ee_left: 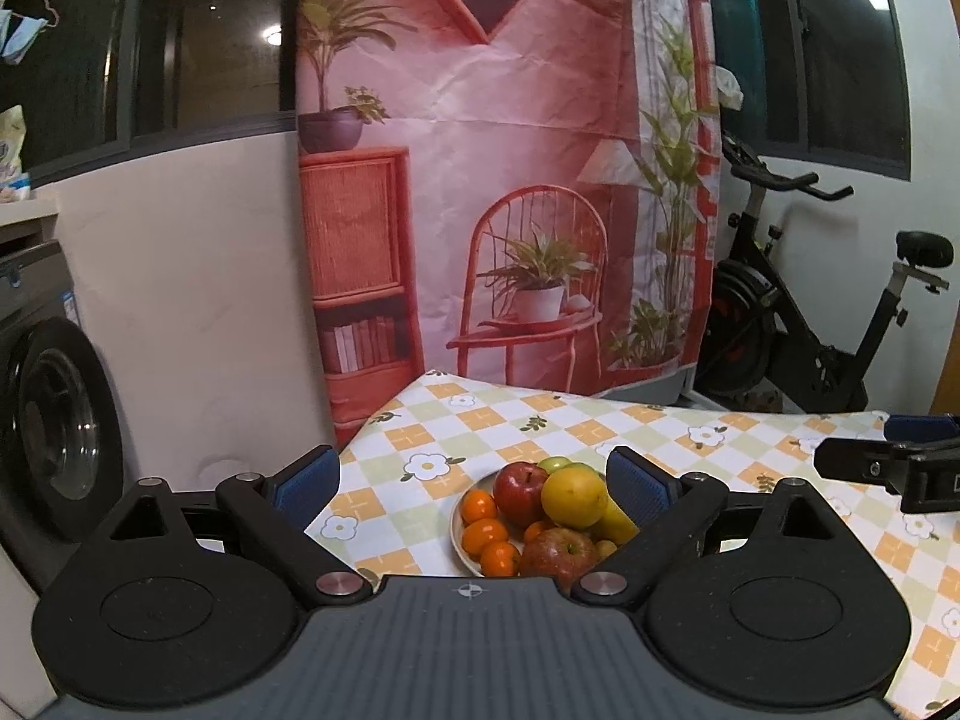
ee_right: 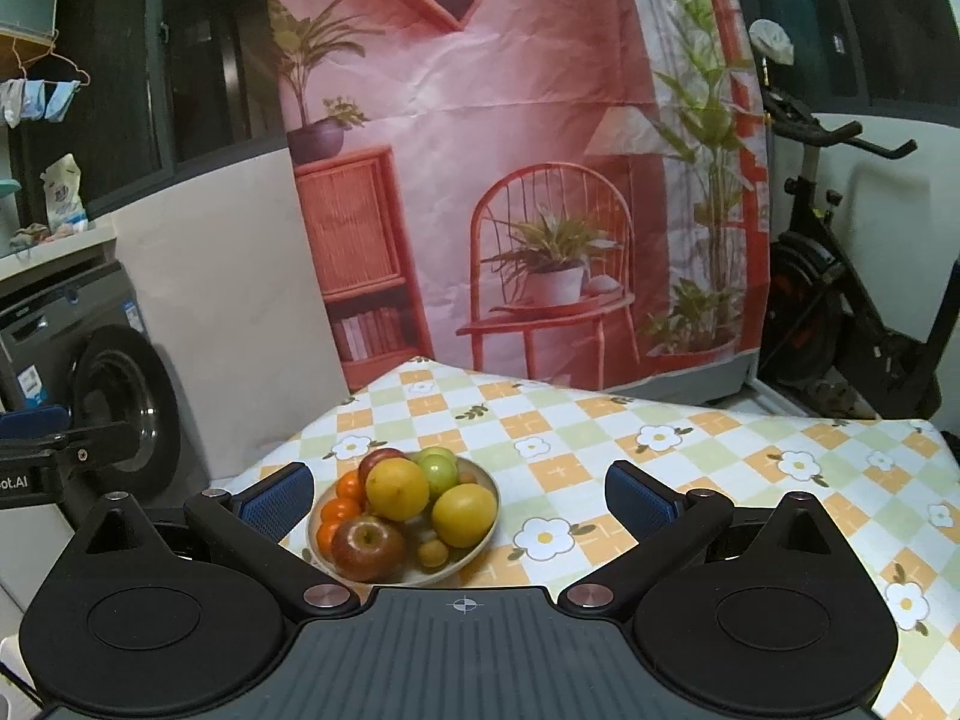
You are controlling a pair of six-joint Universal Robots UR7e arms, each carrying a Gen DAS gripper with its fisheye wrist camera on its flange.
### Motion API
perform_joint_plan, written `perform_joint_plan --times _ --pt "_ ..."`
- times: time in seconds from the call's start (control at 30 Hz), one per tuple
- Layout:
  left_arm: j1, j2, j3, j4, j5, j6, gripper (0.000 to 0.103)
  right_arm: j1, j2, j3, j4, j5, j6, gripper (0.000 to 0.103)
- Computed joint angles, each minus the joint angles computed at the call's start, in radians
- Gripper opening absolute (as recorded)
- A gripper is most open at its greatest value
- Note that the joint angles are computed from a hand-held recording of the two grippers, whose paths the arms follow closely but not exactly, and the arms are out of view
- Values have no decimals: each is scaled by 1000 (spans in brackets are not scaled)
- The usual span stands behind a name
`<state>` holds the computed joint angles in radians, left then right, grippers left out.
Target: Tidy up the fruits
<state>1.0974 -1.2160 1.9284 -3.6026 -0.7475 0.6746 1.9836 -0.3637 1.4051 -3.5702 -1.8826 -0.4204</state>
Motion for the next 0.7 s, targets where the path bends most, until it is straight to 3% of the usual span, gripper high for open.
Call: perform_joint_plan --times 0.7 --pt "0 15 2 14 -23 -7 97 10 -14 28 -22 -32 5 103"
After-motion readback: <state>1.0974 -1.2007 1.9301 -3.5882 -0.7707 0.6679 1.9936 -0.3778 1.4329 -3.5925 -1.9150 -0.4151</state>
